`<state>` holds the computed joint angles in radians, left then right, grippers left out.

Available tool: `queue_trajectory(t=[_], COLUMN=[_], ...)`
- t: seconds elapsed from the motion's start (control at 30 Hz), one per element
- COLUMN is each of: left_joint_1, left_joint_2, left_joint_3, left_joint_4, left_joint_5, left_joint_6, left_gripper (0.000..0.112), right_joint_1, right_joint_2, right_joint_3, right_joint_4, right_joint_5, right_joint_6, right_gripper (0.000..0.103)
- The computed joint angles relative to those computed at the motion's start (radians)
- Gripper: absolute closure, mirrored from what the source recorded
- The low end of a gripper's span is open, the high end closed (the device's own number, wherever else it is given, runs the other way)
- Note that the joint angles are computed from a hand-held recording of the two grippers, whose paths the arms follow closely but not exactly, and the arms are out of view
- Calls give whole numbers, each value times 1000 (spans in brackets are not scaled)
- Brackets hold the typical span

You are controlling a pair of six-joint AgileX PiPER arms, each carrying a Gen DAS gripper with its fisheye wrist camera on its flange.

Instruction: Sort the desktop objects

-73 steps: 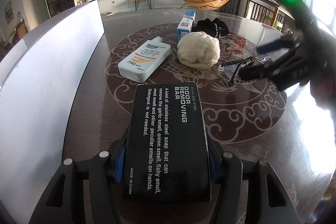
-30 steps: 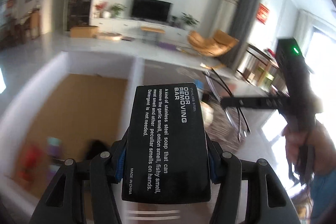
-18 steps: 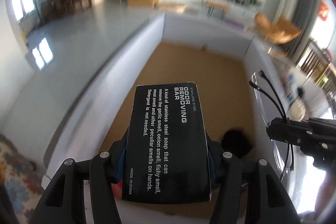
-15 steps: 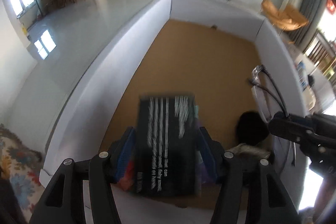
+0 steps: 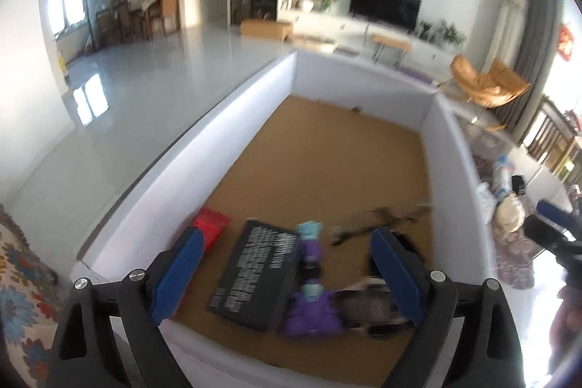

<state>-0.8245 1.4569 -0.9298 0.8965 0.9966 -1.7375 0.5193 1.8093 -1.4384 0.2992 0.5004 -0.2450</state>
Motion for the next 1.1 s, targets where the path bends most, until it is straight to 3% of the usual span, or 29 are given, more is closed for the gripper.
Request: queue_trajectory(t=[0.13, 0.3, 0.5, 0.67, 0.77, 1.1], left_joint_1=[-118, -231, -290, -274, -252, -180], left_joint_2=[65, 205, 454, 680, 808, 1063], left_joint_3=[-68, -259, -630, -894, -1042, -1334], left_joint_4=[65, 101, 27, -118, -191, -288], left_joint_5=[26, 6, -65, -92, -66, 21], left_joint_6=[-59, -7, 198, 361, 434, 526], left_gripper=[19, 19, 19, 18, 19, 19], right_joint_1=[-164, -379, -523, -545, -574, -553], right_joint_2=[-56, 5, 56, 82, 97, 90], right_joint_3=[222, 325, 303, 278, 246, 256], right_joint_4=[-145, -464, -290, -200, -92, -142], right_joint_5=[-153, -229, -241, -213, -163, -174], right_joint_6=[41, 264, 86, 11, -71, 2], right_gripper=[3, 3, 3, 3, 0, 0])
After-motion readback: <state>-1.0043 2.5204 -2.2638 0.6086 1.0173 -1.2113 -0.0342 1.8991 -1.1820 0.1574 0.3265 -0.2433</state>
